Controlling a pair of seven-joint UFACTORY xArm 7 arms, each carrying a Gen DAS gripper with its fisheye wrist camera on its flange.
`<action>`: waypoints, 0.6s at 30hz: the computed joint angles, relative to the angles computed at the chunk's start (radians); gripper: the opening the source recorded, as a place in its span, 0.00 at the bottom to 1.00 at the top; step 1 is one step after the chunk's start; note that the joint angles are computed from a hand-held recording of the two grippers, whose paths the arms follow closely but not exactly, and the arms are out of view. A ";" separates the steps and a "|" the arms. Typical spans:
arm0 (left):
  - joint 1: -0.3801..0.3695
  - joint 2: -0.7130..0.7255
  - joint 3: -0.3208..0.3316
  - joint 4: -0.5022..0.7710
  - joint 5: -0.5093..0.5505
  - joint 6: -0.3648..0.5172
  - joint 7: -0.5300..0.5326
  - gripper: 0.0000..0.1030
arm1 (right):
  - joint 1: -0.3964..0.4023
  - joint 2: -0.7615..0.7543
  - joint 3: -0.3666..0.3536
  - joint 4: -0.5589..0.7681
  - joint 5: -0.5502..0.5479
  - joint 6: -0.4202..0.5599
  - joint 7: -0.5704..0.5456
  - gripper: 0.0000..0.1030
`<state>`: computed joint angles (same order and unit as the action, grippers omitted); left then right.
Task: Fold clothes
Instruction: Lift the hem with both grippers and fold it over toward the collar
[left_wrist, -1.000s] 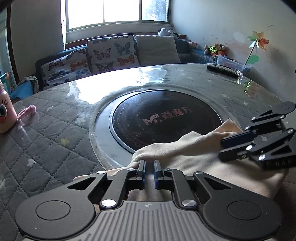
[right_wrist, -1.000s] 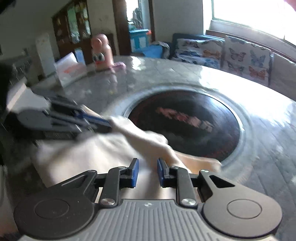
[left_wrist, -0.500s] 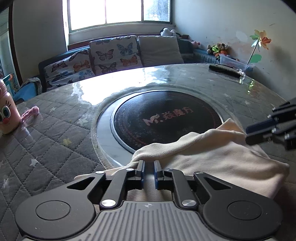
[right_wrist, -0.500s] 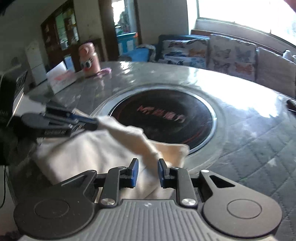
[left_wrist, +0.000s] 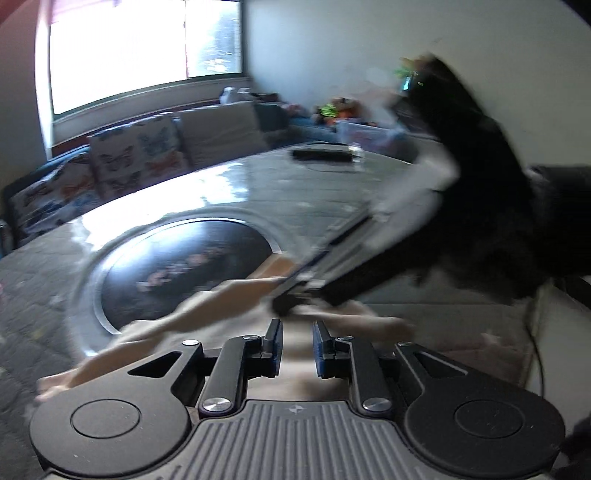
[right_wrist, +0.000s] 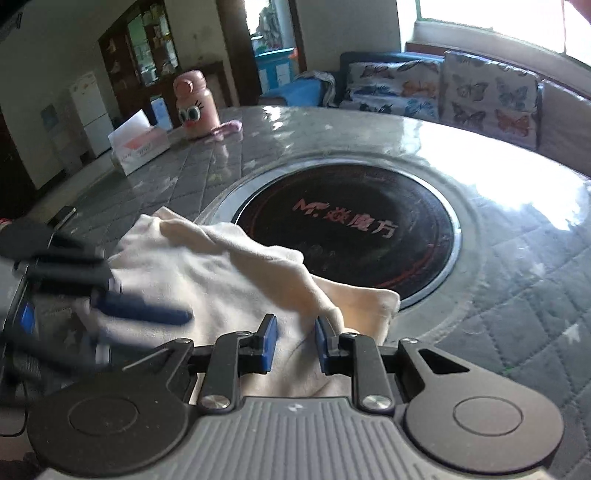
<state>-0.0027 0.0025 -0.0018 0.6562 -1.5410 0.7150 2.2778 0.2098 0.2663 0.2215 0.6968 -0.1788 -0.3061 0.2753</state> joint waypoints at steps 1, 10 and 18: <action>-0.004 0.004 -0.004 -0.002 0.008 0.002 -0.005 0.19 | -0.008 0.004 0.005 0.005 -0.007 0.003 0.002 0.20; -0.016 -0.001 -0.014 -0.047 0.035 0.065 0.048 0.19 | -0.096 0.033 0.064 0.018 -0.080 -0.010 0.058 0.21; 0.056 -0.021 0.050 -0.031 0.014 0.109 0.010 0.19 | 0.029 -0.142 -0.045 -0.175 0.040 -0.103 0.025 0.21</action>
<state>0.0532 -0.0189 0.0483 0.6254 -1.5266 0.8245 2.2879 0.2388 0.1242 0.1769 0.5215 -0.1385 -0.4090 0.2999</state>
